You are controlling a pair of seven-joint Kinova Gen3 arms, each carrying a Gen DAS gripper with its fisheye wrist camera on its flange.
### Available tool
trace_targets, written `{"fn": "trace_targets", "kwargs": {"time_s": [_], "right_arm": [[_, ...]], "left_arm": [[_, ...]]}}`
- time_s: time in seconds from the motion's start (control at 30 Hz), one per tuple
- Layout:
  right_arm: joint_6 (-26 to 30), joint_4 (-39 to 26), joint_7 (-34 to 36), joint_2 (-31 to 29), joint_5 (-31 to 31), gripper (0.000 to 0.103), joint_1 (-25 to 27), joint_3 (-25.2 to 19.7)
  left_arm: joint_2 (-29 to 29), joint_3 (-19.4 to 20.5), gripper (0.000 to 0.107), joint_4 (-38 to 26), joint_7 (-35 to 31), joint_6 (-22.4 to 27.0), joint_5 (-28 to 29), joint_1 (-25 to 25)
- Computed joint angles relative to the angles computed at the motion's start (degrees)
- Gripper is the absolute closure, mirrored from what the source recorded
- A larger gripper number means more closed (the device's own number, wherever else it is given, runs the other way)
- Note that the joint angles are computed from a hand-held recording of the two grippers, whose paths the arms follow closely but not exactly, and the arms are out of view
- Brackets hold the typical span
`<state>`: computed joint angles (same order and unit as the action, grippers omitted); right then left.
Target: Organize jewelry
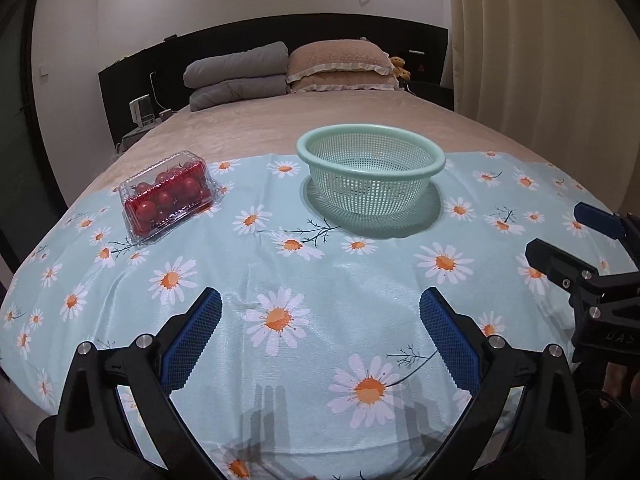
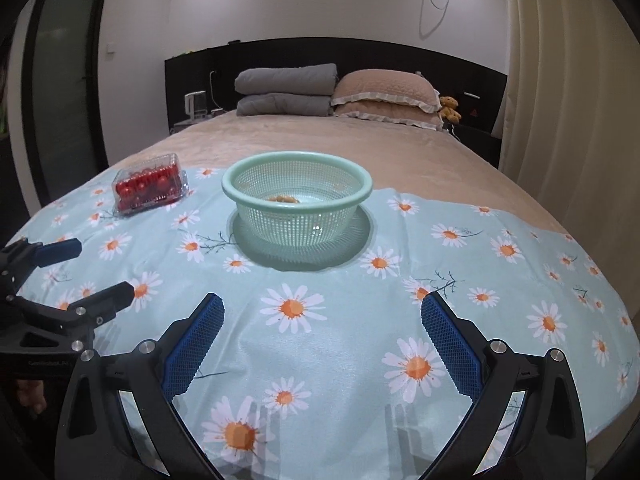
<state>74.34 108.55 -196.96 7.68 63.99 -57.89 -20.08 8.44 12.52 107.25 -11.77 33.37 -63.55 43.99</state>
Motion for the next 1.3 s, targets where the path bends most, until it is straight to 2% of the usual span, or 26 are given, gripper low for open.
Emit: {"fn": "trace_targets", "kwargs": {"time_s": [0.07,0.17,0.23,0.33,0.47,0.53,0.7,0.77,1.3], "right_arm": [[1.28,0.06,-0.49,-0.36,-0.86,0.008,-0.88,-0.64],[3.63,-0.70,-1.31,-0.31,-3.26,0.008,-2.05,-1.40],[5.51,-1.14,-2.76,0.07,-4.19,0.008,-3.18,-1.83],[7.56,-1.83,-4.38,0.70,-5.43,0.008,-4.98,-2.32],[9.74,-2.78,-6.44,2.11,-4.91,0.008,-7.64,-2.59],[10.00,-3.05,-7.63,2.37,-4.36,0.008,-8.71,-2.47],[16.29,-4.49,-10.05,4.20,-2.72,0.008,-12.54,-2.23],[17.57,-5.02,-10.28,4.40,-3.14,0.008,-13.03,-1.93],[18.22,-5.78,-11.08,4.28,-4.28,0.008,-12.89,-1.51]], "left_arm": [[-0.75,1.09,0.010,0.28,-0.04,1.40,1.00,-0.54],[-2.22,0.00,0.010,1.92,2.96,3.53,-0.20,1.56],[-3.88,2.48,0.010,3.51,0.86,1.55,1.71,-1.23],[-5.00,3.64,0.010,4.32,1.52,3.81,3.38,-1.04],[-5.77,5.82,0.010,5.87,5.24,5.73,1.02,-0.65],[-4.77,7.40,0.010,4.79,4.73,8.51,1.64,-0.54],[-4.89,7.70,0.010,5.48,9.77,12.17,-2.41,2.00],[-5.30,7.70,0.010,5.70,10.08,11.97,-2.22,1.83],[-5.59,8.11,0.010,5.80,13.46,14.08,-1.26,1.51]]}}
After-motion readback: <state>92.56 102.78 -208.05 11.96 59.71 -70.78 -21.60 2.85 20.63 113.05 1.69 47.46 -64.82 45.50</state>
